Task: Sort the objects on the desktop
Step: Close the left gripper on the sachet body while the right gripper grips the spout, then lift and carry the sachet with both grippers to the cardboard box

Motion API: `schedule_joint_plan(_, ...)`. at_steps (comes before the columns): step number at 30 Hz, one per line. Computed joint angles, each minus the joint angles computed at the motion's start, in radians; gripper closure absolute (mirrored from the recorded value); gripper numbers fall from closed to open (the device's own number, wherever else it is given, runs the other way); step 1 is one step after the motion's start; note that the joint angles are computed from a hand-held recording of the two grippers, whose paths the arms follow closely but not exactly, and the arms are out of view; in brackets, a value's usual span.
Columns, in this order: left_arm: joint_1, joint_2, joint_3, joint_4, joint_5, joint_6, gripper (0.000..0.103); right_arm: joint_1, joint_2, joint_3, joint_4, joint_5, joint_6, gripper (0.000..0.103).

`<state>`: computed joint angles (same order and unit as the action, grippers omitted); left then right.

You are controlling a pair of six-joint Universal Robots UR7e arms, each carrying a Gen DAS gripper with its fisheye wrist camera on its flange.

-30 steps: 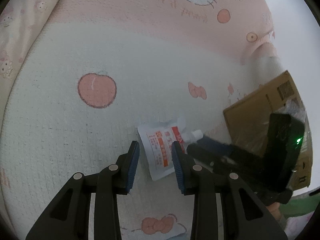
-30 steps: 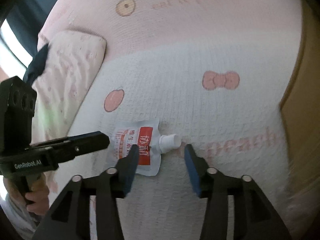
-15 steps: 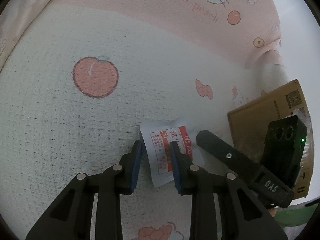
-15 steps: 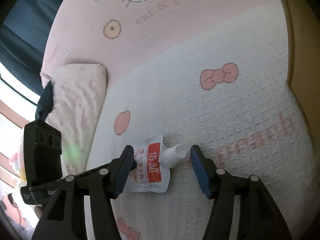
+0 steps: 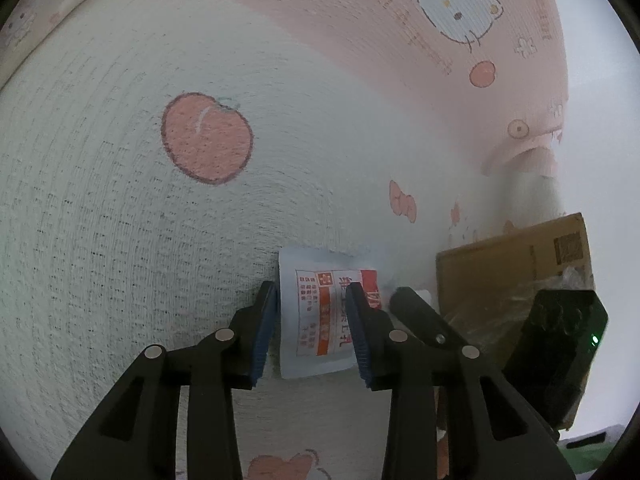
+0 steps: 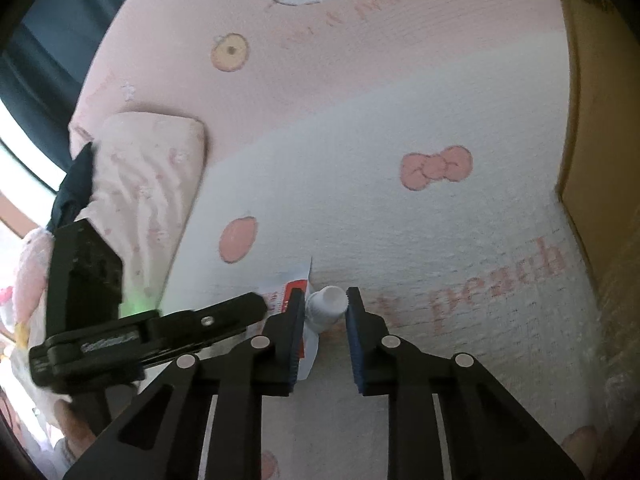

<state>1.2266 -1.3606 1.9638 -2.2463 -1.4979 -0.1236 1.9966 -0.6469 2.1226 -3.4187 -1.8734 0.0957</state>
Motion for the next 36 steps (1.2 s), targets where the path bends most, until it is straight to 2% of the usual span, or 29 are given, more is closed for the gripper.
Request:
schedule_joint_plan(2, 0.001, -0.003, -0.004, 0.014, -0.017, 0.003, 0.067, 0.015, -0.002, -0.002, 0.004, 0.003, -0.021, 0.086)
schedule_joint_plan(4, -0.006, -0.015, 0.001, 0.016, -0.024, 0.021, 0.071, 0.045, 0.001, -0.013, 0.01, -0.054, -0.053, 0.086)
schedule_joint_plan(8, -0.017, -0.037, 0.003, -0.003, -0.065, 0.039, 0.076, 0.043, -0.038, 0.015, -0.02, -0.022, -0.066, 0.087)
schedule_joint_plan(14, -0.05, -0.059, 0.008, -0.038, -0.133, 0.026, 0.076, 0.055, -0.124, 0.051, -0.047, 0.033, -0.029, 0.087)
schedule_joint_plan(20, -0.087, -0.077, 0.006, -0.083, -0.219, 0.014, 0.076, 0.117, -0.207, 0.046, -0.027, 0.003, -0.062, 0.087)
schedule_joint_plan(28, -0.173, -0.074, -0.012, -0.102, -0.258, 0.041, 0.076, 0.21, -0.276, 0.015, 0.051, -0.154, -0.109, 0.087)
schedule_joint_plan(34, -0.239, -0.06, -0.017, -0.095, -0.241, 0.064, 0.076, 0.23, -0.362, 0.004, 0.237, -0.23, -0.043, 0.087)
schedule_joint_plan(36, -0.25, -0.053, -0.019, -0.101, -0.254, 0.069, 0.076, 0.23, -0.381, 0.011, 0.248, -0.238, -0.034, 0.087)
